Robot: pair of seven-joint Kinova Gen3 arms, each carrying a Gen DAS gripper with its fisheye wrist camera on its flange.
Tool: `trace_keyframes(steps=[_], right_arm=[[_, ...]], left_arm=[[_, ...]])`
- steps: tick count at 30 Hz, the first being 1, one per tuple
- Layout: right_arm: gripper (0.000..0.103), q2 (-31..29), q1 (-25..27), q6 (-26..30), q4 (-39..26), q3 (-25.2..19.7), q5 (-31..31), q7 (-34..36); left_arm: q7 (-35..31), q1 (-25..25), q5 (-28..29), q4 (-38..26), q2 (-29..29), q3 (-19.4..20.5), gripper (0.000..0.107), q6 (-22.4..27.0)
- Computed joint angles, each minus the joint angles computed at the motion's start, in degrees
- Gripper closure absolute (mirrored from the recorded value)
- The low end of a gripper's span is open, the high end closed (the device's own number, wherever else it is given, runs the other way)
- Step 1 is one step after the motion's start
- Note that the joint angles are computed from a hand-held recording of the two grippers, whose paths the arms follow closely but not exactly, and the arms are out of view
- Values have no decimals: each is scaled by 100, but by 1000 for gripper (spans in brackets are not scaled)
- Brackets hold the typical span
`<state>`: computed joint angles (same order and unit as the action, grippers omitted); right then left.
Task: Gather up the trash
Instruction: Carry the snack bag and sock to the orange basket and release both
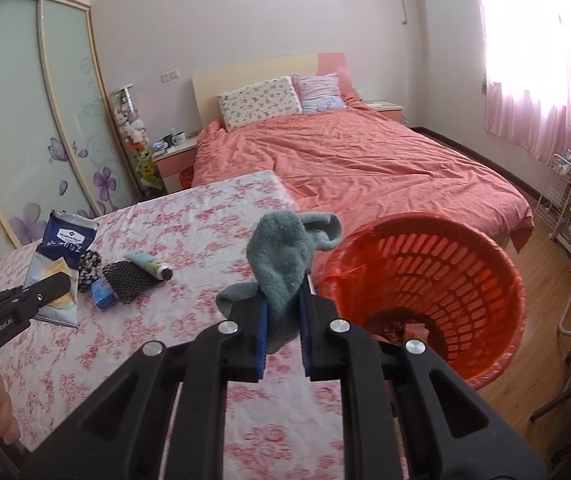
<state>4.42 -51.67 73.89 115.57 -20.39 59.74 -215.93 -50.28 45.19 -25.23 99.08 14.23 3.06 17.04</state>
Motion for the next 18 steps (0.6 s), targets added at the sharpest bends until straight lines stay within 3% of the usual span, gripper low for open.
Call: trace_keyframes(steps=[10,18], right_arm=[[89,-892,518,6,989,-187,-272,-660],[84,-1408,1322,-859,1741,-102,-134,-828]], left_arm=[[-1189,69,827,-1082,810,780,87,-113],[-2124,341,1422,-2438,1896,1050,86,527]])
